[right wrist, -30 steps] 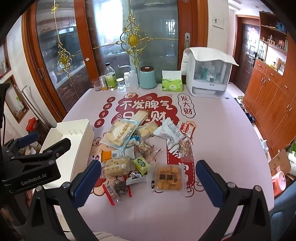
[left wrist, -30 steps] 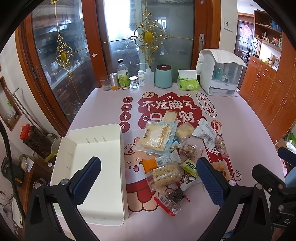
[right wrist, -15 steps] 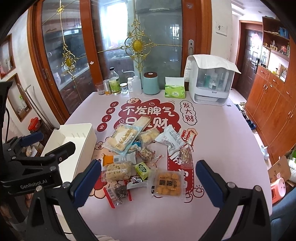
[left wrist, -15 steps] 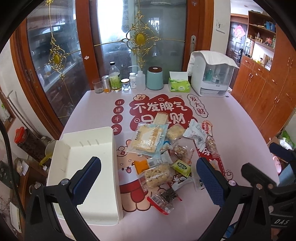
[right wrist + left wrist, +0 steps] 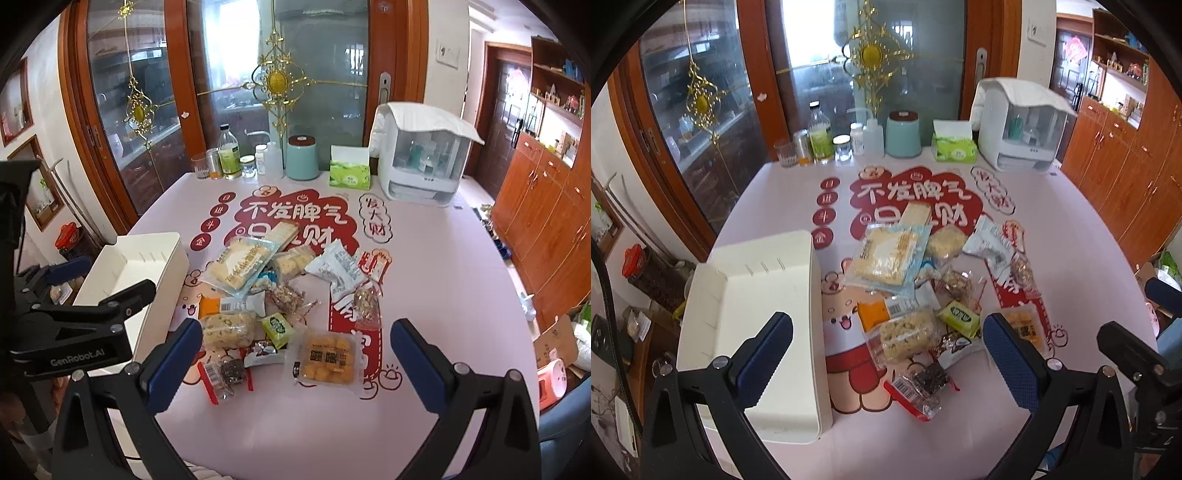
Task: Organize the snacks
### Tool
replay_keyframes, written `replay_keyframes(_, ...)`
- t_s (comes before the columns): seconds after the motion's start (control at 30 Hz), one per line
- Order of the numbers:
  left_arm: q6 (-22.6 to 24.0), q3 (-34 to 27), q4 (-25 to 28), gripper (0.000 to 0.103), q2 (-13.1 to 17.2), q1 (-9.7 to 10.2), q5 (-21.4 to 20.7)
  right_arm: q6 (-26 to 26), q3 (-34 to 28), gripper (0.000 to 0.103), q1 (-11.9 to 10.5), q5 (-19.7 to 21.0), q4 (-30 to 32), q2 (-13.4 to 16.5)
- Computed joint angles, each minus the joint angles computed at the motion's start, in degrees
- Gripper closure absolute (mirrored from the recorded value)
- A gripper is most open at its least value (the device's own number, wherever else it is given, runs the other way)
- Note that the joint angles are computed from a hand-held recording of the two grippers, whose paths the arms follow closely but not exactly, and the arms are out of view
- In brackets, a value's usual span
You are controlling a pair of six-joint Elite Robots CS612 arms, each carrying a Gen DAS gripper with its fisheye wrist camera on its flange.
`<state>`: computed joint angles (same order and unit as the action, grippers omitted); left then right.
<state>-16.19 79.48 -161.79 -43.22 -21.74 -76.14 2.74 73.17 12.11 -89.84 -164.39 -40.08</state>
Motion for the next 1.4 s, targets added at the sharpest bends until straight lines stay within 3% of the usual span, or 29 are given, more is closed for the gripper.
replay_keyframes(0.3,-4.6,-3.1,8.8,0.0,3.4,0.07,-0.8,0.6,-1.7,0.001,-1.8,1.5,6.1,2.1)
replay_keyframes(0.53,-11.2,-5.8,17.1,0.001,6.7,0.82,-6.3,0.4,-4.4,0.001,-3.5,3.1,12.7,5.0)
replay_keyframes(0.93,-20.7,-7.3,21.0,0.003,9.8,1.48,-12.6,-4.5,-12.5,0.004,-4.4,7.4,22.8,11.5)
replay_keyframes(1.4,-24.6,-11.6,23.5,0.004,13.6,1.58,-15.7,-4.7,-22.6,0.004,-4.9,11.9,33.8,17.6)
